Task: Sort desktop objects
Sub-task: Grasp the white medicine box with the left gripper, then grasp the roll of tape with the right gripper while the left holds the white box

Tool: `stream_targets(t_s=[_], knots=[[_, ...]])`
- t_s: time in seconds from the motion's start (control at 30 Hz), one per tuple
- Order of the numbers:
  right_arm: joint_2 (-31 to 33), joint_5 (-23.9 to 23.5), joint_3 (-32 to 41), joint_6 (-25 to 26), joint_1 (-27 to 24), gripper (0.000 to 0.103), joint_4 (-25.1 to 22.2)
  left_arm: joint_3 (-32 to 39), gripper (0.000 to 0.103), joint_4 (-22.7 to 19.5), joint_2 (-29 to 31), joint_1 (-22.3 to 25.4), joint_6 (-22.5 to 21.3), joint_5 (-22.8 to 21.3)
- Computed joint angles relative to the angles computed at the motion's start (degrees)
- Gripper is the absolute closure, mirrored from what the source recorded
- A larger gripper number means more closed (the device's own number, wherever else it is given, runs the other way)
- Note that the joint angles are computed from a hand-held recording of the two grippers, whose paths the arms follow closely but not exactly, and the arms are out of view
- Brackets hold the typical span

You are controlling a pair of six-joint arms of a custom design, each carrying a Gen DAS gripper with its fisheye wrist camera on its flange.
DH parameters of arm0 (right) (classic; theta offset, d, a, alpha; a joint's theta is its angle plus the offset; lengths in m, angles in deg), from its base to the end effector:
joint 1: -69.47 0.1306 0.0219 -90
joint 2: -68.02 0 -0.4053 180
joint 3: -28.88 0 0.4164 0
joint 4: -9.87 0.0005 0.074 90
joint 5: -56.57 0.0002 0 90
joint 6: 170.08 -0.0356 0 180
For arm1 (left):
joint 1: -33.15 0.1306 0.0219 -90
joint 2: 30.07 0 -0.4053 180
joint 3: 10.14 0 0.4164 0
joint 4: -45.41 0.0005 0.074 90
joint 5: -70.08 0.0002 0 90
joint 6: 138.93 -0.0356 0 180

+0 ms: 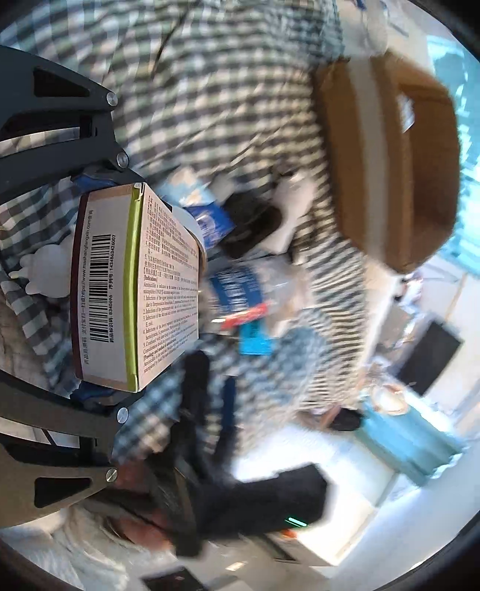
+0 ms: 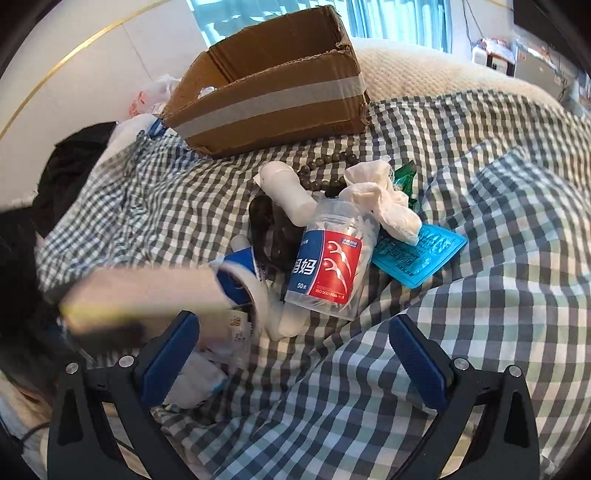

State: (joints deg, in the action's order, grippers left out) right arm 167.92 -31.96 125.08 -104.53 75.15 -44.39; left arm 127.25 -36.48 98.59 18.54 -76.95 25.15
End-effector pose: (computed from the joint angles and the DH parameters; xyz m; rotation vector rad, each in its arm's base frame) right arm 0.5624 0.0545 0.4100 0.4318 2.5542 0.1612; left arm 0.6856 -0.2053 0.4153 1.0871 2.3494 -1.0201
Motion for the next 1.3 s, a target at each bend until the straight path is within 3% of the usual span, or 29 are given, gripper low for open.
stream_targets(t_s=[0.07, 0.13, 0.3, 0.4, 0.7, 0.77, 0.83, 1.3], knots=[[0.6, 0.5, 0.5, 0.8, 0.3, 0.000, -0.6, 0.5, 0.027, 3.8, -0.2, 1.0, 4.7, 0.9], [1.5, 0.7, 1.1, 1.8, 1.1, 0.000, -1.1, -0.1, 0.027, 8.7, -0.9, 1.6, 8.9, -2.4], [4.2, -0.2, 2.9, 4.3, 2.9, 0.000, -2.6, 2.5, 0.027, 8.6, 1.6, 2.5, 13.1, -4.2], [6.6, -1.3, 4.4, 5.9, 4.1, 0.000, -3.8, 1.8, 0.027, 10.0, 1.8, 2.3, 13.5, -7.1], [12.1, -0.3, 9.3, 7.7, 5.2, 0.000, -6.2, 2.3, 0.027, 10.1, 3.2, 3.0, 15.9, -6.2], [12.5, -0.5, 9.5, 7.7, 5.1, 0.018, -6.3, 2.6, 0.027, 9.8, 3.5, 3.2, 16.1, -6.0], [12.4, 0.2, 9.3, 8.2, 5.2, 0.024, -6.2, 2.7, 0.027, 9.6, 3.6, 3.2, 16.3, -5.9], [9.0, 0.0, 7.7, 9.3, 5.3, 0.024, -3.5, 1.6, 0.027, 11.1, 2.2, 2.9, 16.9, -8.0]])
